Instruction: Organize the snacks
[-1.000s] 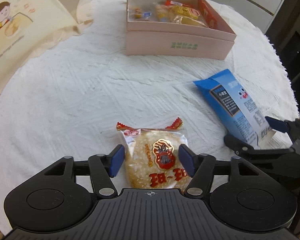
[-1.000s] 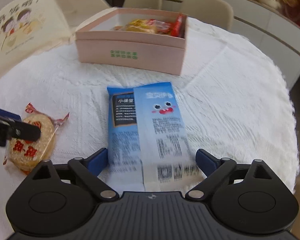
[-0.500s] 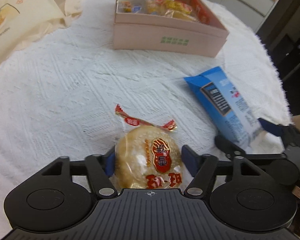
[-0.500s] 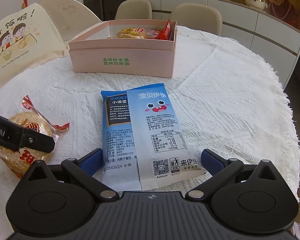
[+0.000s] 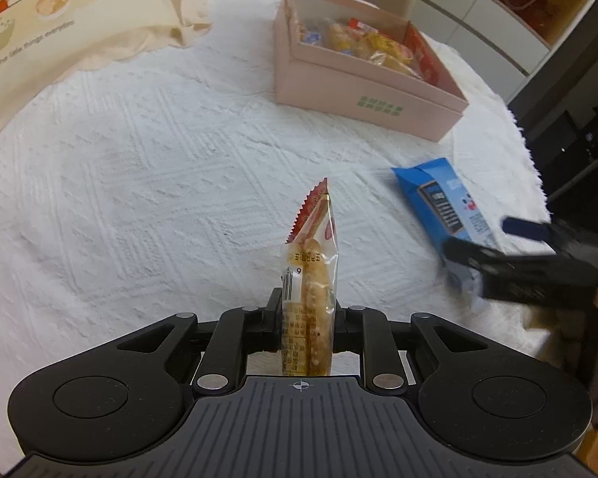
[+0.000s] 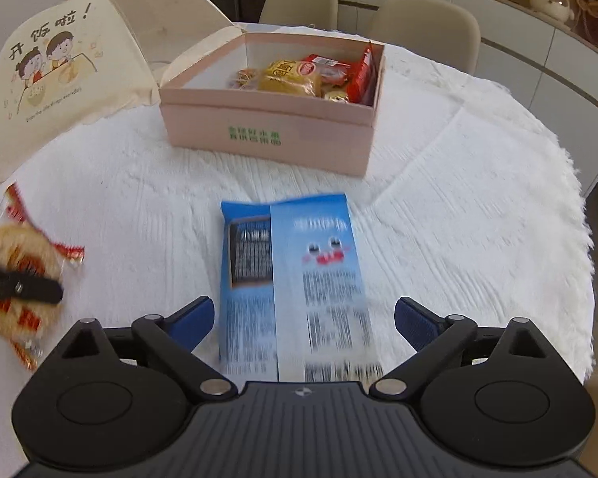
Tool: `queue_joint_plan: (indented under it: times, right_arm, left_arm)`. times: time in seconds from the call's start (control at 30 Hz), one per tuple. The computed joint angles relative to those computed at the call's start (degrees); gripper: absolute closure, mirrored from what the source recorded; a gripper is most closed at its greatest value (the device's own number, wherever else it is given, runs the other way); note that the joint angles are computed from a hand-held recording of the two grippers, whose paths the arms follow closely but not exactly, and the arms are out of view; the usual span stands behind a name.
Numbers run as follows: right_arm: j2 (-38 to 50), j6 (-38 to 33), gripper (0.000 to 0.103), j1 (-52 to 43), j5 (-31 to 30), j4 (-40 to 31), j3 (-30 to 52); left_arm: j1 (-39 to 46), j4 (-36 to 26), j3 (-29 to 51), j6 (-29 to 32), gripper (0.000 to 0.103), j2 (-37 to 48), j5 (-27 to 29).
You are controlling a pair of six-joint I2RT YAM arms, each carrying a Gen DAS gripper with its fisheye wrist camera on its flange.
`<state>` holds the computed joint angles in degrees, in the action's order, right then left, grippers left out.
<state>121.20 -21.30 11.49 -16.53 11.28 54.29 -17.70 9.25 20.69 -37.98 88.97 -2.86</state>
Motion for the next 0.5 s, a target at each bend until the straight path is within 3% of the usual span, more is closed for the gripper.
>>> queue_joint_plan:
  times: [0.13,0.2,0.23,0.5]
  right_arm:
    - [5.09,0.66,0.005,2.32,2.86,-5.19,6.98]
    - [4.69,1.05,0.012,2.19,2.09,-6.43,7.39]
    - [4.07,0.39,0.018,1.92,1.09,-7.35,7.27]
    - [-6.38,-4.34,0.023,-0.81,-2.47,-6.96,-1.20]
  left_arm:
    - [-0.61,-0.72,-0.27,-0.51,0.080,-1.10,0.54]
    - [-0.77,-1.08,-0.69,-0.88,0.080,-2.02,0.61]
    - [-0.67,-1.04,-0.97,-1.14,0.080,-2.42,0.86]
    - [-0.14,-1.18,-1.56,-1.38,0.081,-3.83,4.07]
